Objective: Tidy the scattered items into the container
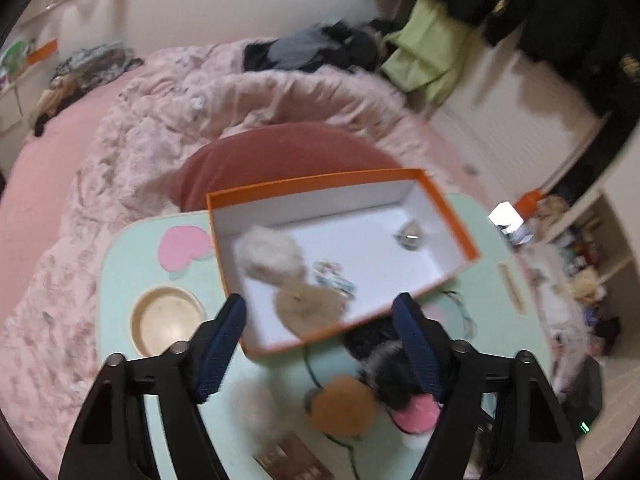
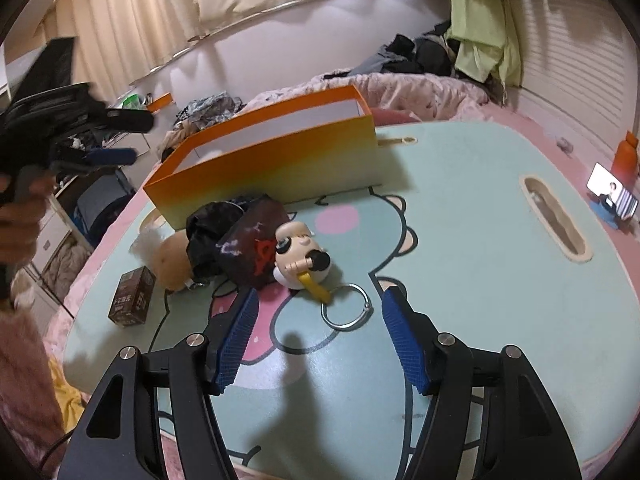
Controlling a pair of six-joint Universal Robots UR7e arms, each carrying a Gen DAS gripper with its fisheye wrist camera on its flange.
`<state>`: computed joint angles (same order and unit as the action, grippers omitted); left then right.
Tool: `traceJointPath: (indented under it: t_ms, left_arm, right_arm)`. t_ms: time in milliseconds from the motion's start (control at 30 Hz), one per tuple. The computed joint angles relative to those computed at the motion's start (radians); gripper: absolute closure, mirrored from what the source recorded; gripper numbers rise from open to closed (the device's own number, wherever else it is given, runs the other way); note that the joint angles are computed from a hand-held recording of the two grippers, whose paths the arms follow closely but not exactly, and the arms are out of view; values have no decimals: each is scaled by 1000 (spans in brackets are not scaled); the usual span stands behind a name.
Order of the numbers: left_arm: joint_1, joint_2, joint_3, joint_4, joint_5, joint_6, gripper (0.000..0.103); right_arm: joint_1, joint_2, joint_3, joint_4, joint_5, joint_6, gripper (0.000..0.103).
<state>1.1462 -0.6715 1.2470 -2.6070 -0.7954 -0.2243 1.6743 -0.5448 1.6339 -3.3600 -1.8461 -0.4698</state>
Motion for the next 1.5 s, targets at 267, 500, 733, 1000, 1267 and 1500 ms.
traceJointPath:
  t_ms: [267, 500, 733, 1000, 1267, 1500]
  left_arm:
    - [29, 87, -207, 265, 87, -96, 57]
    - [29, 193, -391, 467, 165, -152, 58]
    - [46, 334, -634, 775, 231, -272, 44]
    - [40, 385, -684, 827, 360, -258, 79]
    - [35, 262, -456, 452, 260, -74, 80]
    - [-15, 87, -144, 46, 111, 80, 80]
  right_arm:
    - [-8, -6, 1, 20, 15, 15, 38]
    - [-10, -8, 5, 19, 23, 20, 38]
    - [-10, -9, 8, 16, 28, 27, 38]
    - [-10, -11, 13, 11, 32, 32, 38]
    - [-10, -11, 16, 5, 31, 36, 38]
    - [-9, -10, 16, 3, 29, 35, 38]
